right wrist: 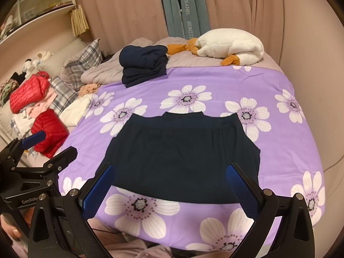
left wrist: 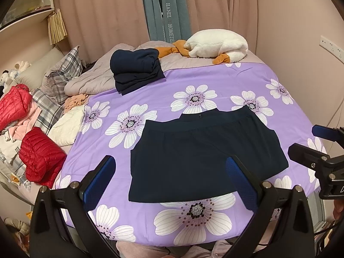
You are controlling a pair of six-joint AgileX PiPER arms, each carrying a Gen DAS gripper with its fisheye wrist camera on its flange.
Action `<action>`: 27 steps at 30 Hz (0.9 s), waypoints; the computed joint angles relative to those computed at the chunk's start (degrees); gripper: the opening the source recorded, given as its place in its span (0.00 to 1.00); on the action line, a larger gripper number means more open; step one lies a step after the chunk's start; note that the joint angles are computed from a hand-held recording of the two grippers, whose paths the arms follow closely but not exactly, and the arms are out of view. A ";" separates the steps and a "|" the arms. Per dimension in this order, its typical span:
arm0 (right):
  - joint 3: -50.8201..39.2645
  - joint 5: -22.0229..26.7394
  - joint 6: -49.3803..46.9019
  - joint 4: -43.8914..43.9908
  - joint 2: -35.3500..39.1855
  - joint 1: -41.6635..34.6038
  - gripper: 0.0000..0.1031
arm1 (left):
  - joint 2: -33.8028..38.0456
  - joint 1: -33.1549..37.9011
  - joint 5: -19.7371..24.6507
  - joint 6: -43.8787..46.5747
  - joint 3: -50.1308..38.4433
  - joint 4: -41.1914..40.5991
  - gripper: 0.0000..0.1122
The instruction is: Fold large clothes
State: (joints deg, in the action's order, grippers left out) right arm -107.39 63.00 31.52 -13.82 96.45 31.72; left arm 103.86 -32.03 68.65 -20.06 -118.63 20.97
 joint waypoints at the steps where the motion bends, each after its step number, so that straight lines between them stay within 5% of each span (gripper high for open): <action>1: -0.13 0.11 -0.04 -0.04 0.06 0.06 0.99 | 0.11 0.06 0.14 0.04 -0.24 -0.09 0.91; 27: -0.67 0.16 0.27 -0.58 0.54 0.62 0.99 | -0.33 -0.11 -0.66 -0.18 0.80 -0.12 0.91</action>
